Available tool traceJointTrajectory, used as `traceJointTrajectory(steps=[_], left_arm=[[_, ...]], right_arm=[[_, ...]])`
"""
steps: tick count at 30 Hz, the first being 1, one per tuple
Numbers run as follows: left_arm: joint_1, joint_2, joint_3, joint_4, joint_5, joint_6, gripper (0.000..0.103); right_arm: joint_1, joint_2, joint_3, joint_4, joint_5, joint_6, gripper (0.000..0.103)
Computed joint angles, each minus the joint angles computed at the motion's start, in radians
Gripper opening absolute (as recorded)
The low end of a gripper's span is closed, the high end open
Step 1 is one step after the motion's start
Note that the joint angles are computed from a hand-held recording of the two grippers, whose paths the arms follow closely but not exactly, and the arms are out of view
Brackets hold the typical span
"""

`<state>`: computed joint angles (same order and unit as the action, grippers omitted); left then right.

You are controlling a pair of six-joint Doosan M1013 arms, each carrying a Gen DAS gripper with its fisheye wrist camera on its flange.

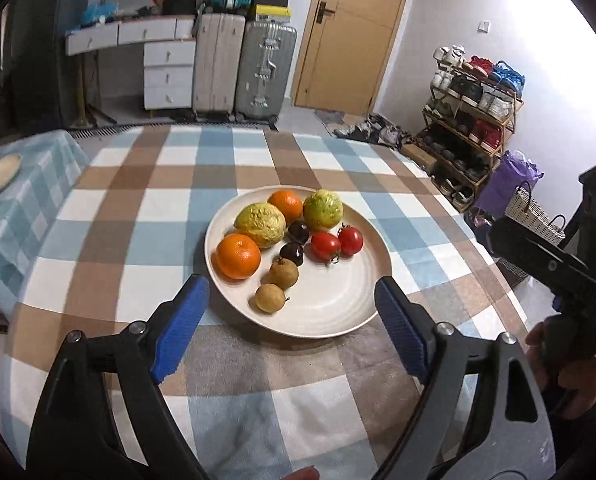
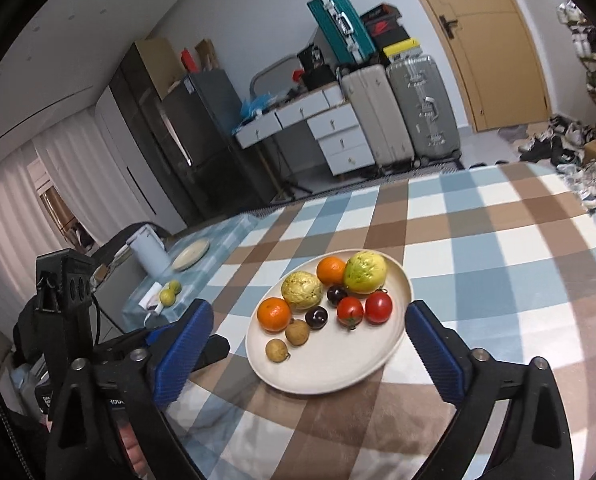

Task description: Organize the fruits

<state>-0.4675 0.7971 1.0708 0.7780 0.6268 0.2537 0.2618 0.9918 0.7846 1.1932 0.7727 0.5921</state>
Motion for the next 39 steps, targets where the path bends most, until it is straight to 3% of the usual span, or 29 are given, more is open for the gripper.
traceJointTrajectory(steps=[4,8,13,17,24,31,39], left_arm=[[-0.028,-0.023,0.027,0.125,0.045,-0.115,0.102],[-0.050,-0.049,0.067,0.242,0.059,-0.219,0.102],[-0.083,-0.065,0.109,0.432,0.157,-0.364,0.102],[-0.098,-0.072,0.130,0.486,0.217,-0.395,0.102],[-0.120,-0.088,0.179,0.516,0.290,-0.412,0.102],[-0.142,-0.109,0.255,0.626,0.343,-0.540,0.102],[-0.153,-0.120,0.317,0.751,0.340,-0.654,0.102]], right_arm=[[-0.006,-0.055,0.104,0.098,-0.038,-0.120,0.102],[-0.011,-0.105,0.202,0.214,-0.076,-0.263,0.103],[-0.007,-0.149,0.295,0.347,-0.139,-0.430,0.103],[-0.001,-0.177,0.350,0.441,-0.164,-0.554,0.103],[0.018,-0.222,0.474,0.806,-0.199,-1.028,0.103],[0.029,-0.236,0.556,1.049,-0.159,-1.372,0.103],[0.039,-0.237,0.587,1.128,-0.189,-1.498,0.103]])
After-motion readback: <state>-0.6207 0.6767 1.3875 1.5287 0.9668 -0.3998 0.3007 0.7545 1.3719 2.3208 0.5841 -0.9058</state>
